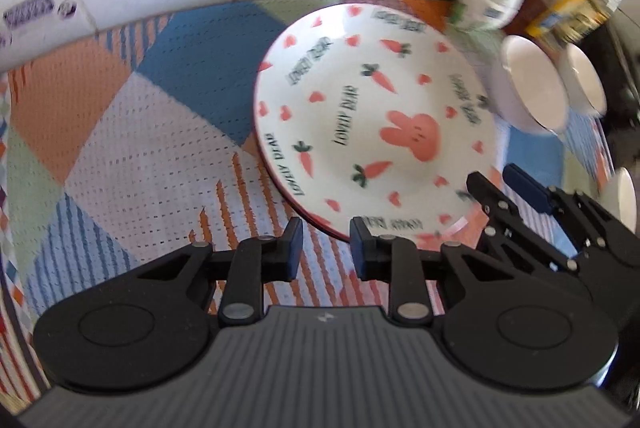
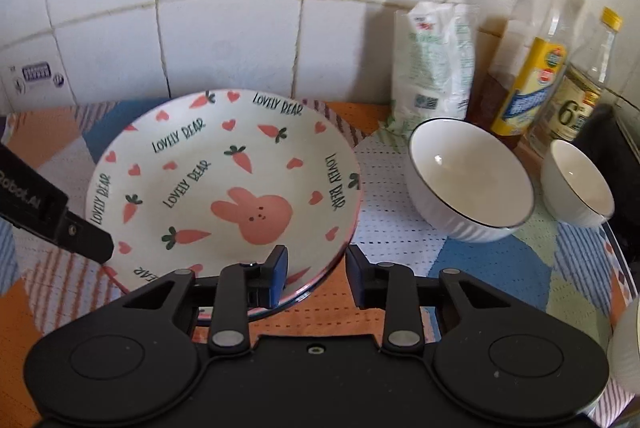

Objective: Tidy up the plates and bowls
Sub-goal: 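Open the right tool and pull it back from the plate stack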

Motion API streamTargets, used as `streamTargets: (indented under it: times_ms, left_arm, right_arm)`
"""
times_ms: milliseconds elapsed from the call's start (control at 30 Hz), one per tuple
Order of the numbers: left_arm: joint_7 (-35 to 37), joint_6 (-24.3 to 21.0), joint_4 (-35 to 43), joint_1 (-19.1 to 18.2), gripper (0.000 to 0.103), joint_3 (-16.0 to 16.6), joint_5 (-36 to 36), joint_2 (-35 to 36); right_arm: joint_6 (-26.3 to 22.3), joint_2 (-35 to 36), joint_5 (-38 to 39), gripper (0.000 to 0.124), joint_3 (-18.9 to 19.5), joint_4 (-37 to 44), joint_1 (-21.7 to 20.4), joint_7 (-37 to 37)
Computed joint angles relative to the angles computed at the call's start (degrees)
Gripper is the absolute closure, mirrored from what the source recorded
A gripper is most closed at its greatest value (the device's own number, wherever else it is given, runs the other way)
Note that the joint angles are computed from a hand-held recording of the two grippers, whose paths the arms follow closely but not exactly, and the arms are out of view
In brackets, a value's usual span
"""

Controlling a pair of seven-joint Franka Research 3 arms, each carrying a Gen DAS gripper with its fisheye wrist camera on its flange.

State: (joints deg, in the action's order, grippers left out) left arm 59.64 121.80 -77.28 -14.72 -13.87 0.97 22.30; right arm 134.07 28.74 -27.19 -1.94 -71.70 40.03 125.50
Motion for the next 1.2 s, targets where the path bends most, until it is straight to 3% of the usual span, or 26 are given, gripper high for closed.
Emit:
streamTargets:
  times_ms: [67,233,400,733,900,1033,1200]
  left_arm:
    - [2.74,1.15,-1.52,0.34,0.078,-0.69,-0.47,-1.89]
    - [8.49,-2.18,0.02,-1.19,0.078,-1.0,2.3,-3.51]
    - [12.16,-1.32,-0.17,-1.55,0.074,-1.49,0.56,-4.08]
    - [16.23,-2.74,2.15,-3.82,0.069,-2.31,-0.02,-3.11]
    - [15.03,-3.21,5.84,-5.85,0.064,-1.91,2.03,-0.37]
    - [12.28,-5.54,12.57,-8.05,0.062,-1.07,4.58,4.23]
    - [9.28,-9.12,25.83,-10.8,0.056,-0.25,5.37,12.73]
  right_arm:
    - [1.21,-2.76,-1.43,0.088,-0.69,-3.58,0.58,2.96]
    - [2.66,-10.7,-6.18,0.088,-0.28,-13.28,0.12,12.47]
    - [-3.58,-15.71,-10.03,0.083,2.32,-17.76,-1.1,17.54]
    - [-4.54,-25.64,-15.4,0.075,8.89,-29.03,-6.14,27.81]
    - [-1.05,-27.41,-17.05,0.07,10.51,-31.94,-8.87,30.31]
    - [4.07,-27.71,-19.08,0.058,10.58,-33.68,-10.89,30.45]
    - [9.51,-25.39,-14.37,0.057,9.54,-32.95,-13.06,22.7]
